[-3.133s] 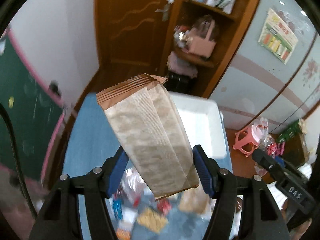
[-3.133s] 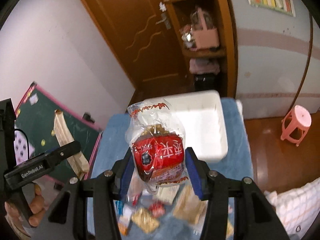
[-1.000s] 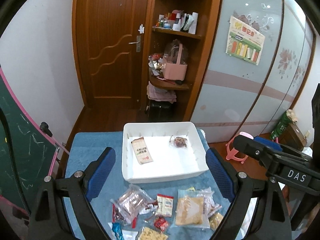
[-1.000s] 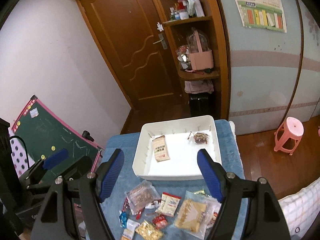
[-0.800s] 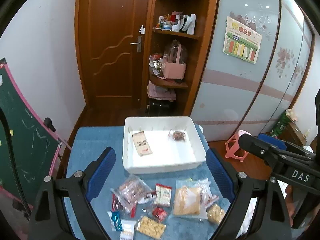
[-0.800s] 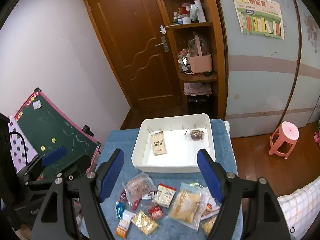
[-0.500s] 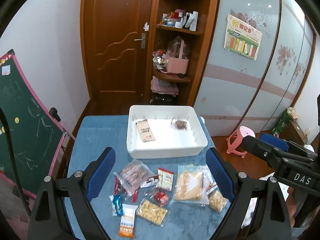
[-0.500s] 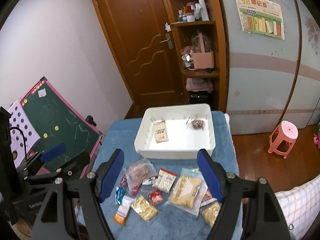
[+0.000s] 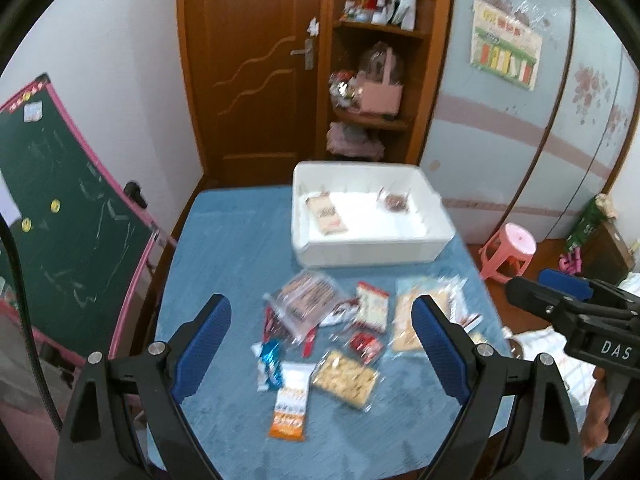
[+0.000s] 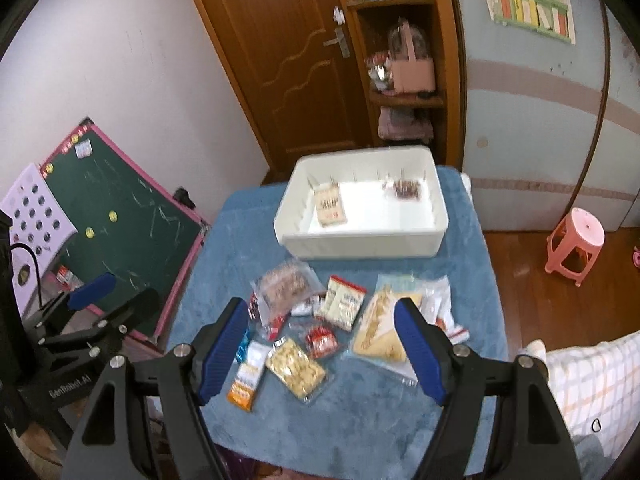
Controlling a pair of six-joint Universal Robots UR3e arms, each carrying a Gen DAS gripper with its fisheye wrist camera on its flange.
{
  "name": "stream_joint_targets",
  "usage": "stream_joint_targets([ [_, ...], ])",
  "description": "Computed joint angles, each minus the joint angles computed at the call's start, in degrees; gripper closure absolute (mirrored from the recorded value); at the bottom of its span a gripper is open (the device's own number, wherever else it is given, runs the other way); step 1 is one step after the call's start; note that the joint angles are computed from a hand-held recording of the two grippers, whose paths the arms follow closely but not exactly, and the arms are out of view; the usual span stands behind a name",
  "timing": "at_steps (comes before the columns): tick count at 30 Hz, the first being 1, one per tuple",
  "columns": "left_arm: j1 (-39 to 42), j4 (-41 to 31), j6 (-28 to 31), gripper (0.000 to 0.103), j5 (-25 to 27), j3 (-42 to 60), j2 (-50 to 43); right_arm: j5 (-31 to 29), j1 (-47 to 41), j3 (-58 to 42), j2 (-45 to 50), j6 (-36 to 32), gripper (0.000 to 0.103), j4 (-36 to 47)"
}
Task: Organize snacks
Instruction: 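Move both tools back over the remaining snacks on the table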
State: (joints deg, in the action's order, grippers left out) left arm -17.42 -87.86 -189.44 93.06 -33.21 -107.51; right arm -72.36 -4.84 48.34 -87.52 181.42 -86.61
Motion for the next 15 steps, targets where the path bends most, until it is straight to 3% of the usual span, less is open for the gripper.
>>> stream_joint_targets([
  [8,3.2,9.7,0.7,0.012,2.0,-29.2,11.3,-4.0,5.1,22.3,-4.5,-0.2,0.027,-10.6],
  [15,7.3,18.2,2.7,0.012,-3.2,-49.1,15.3,-6.2,11.0,33.9,-1.5,-3.0,0.027,-19.5],
])
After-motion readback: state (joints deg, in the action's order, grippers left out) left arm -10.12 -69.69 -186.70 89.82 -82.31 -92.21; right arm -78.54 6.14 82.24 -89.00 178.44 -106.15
